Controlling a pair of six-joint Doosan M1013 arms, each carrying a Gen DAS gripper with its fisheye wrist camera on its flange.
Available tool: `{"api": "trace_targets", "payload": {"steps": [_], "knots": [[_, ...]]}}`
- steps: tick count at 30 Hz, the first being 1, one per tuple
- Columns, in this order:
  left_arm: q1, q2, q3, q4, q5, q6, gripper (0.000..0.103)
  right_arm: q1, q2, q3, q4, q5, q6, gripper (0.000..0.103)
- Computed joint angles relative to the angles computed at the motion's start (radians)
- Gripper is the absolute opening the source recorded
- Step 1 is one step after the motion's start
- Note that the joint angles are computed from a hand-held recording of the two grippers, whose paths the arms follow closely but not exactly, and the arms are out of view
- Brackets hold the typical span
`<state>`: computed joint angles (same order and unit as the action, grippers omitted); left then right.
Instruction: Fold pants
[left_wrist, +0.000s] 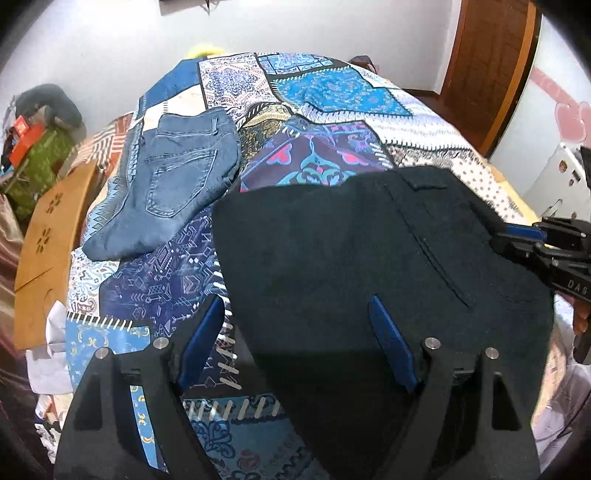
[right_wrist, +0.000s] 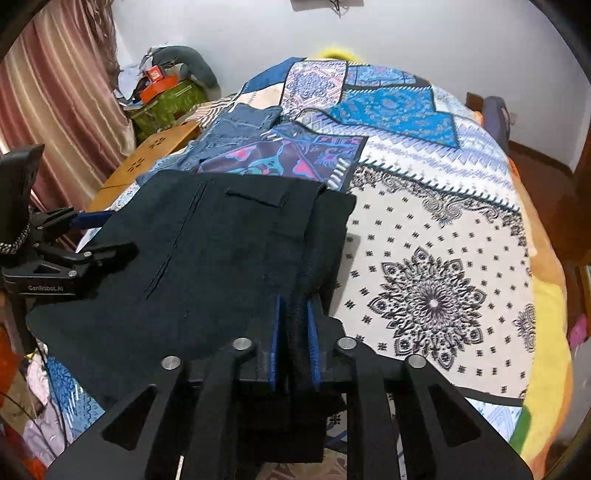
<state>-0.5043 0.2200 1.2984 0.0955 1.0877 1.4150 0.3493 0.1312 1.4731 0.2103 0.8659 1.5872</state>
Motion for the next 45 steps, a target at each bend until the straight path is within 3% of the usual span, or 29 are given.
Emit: {"api": "trace_targets", "payload": {"steps": [3,5,7,14,20,22,26,33,42,45], "knots": [[0.007,0.000,-0.032,0.027,-0.013,0.018,0.080,0.001,-0.011,-0.011,-0.025,0.016,0.029,0.020],[0.009,0.012,-0.064,0.067,-0.012,0.030,0.080,-0.004,-0.035,0.004,-0.016,0.005,0.030,0.032],[0.014,0.037,-0.107,0.103,0.000,0.053,0.080,-0.003,-0.063,0.025,-0.015,-0.017,0.033,0.035],[0.040,0.167,-0.242,0.190,0.101,0.094,0.080,0.019,-0.127,0.092,-0.075,-0.014,0.084,0.035],[0.052,0.218,-0.259,0.136,0.175,0.204,0.081,0.034,-0.145,0.145,-0.061,0.006,0.135,0.035],[0.048,0.201,-0.227,0.149,0.147,0.208,0.081,0.035,-0.136,0.147,-0.039,0.017,0.125,0.036],[0.058,0.178,-0.204,0.114,0.172,0.207,0.081,0.026,-0.113,0.128,-0.038,0.005,0.110,0.037],[0.081,0.063,-0.069,0.003,0.160,0.181,0.081,0.005,-0.053,0.053,-0.151,0.066,0.152,0.037],[0.030,-0.073,0.099,-0.030,0.075,0.045,0.081,-0.010,-0.134,0.079,-0.167,-0.014,0.185,0.038],[0.001,-0.096,0.112,0.001,0.068,0.038,0.080,0.002,-0.147,0.076,-0.163,-0.031,0.180,0.044]]}}
